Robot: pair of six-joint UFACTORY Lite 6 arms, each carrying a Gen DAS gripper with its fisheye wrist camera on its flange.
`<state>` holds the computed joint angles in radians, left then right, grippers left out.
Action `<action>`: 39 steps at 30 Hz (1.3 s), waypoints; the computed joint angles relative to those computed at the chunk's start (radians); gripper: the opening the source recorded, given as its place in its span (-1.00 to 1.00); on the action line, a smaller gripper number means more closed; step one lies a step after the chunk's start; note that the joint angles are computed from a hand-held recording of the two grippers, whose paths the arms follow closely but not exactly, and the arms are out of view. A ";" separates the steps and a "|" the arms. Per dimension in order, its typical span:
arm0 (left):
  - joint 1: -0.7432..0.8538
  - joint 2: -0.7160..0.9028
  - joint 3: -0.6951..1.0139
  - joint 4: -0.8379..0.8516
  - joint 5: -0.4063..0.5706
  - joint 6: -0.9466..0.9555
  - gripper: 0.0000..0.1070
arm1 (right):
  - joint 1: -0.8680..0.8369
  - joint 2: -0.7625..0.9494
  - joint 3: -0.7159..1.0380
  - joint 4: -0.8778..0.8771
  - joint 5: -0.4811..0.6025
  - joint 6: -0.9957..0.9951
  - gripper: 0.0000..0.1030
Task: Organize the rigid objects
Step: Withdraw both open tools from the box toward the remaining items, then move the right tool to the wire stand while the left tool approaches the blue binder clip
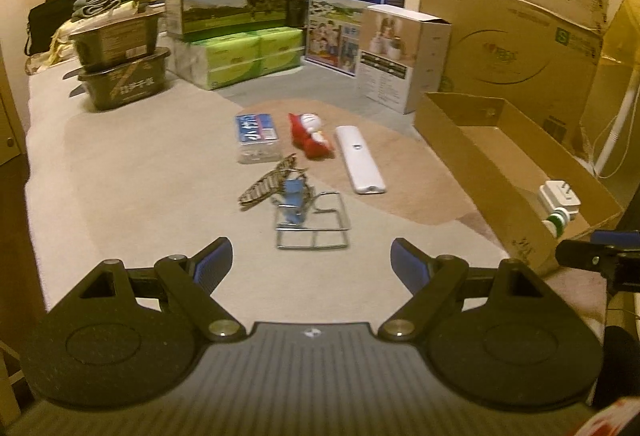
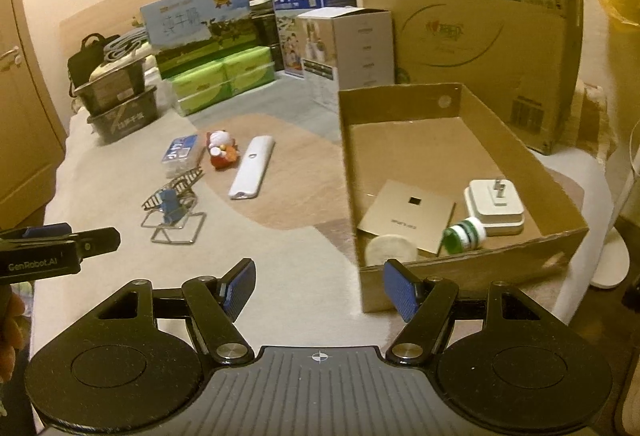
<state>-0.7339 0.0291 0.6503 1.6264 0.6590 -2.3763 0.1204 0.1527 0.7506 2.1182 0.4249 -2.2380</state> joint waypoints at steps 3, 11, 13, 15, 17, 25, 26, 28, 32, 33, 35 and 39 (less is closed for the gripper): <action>0.024 -0.026 -0.034 0.011 -0.005 -0.006 0.58 | 0.034 0.009 0.007 0.028 -0.010 -0.015 0.36; 0.138 -0.068 -0.088 0.069 -0.066 0.015 0.58 | 0.151 0.068 0.048 0.176 -0.033 -0.113 0.37; 0.163 -0.066 -0.094 0.088 -0.072 0.019 0.58 | 0.180 0.093 0.070 0.221 -0.034 -0.145 0.37; 0.199 -0.069 -0.105 0.126 -0.088 0.008 0.58 | 0.212 0.122 0.101 0.256 -0.041 -0.162 0.37; 0.239 -0.071 -0.115 0.175 -0.111 -0.015 0.58 | 0.243 0.155 0.134 0.289 -0.045 -0.179 0.37; 0.410 -0.031 -0.115 0.466 -0.211 -0.161 0.58 | 0.371 0.311 0.294 0.484 -0.092 -0.328 0.39; 0.435 -0.022 -0.114 0.516 -0.224 -0.190 0.58 | 0.384 0.333 0.317 0.508 -0.099 -0.343 0.40; 0.480 -0.002 -0.108 0.601 -0.241 -0.239 0.58 | 0.409 0.376 0.362 0.550 -0.111 -0.363 0.42; 0.572 0.037 -0.095 0.801 -0.267 -0.377 0.58 | 0.454 0.455 0.452 0.639 -0.135 -0.413 0.57; 0.592 0.047 -0.091 0.841 -0.270 -0.402 0.58 | 0.465 0.480 0.482 0.656 -0.143 -0.418 0.60; 0.634 0.066 -0.082 0.938 -0.278 -0.468 0.58 | 0.489 0.527 0.538 0.720 -0.160 -0.461 0.67; 0.710 0.121 -0.049 1.134 -0.285 -0.598 0.58 | 0.525 0.631 0.664 0.847 -0.198 -0.550 0.71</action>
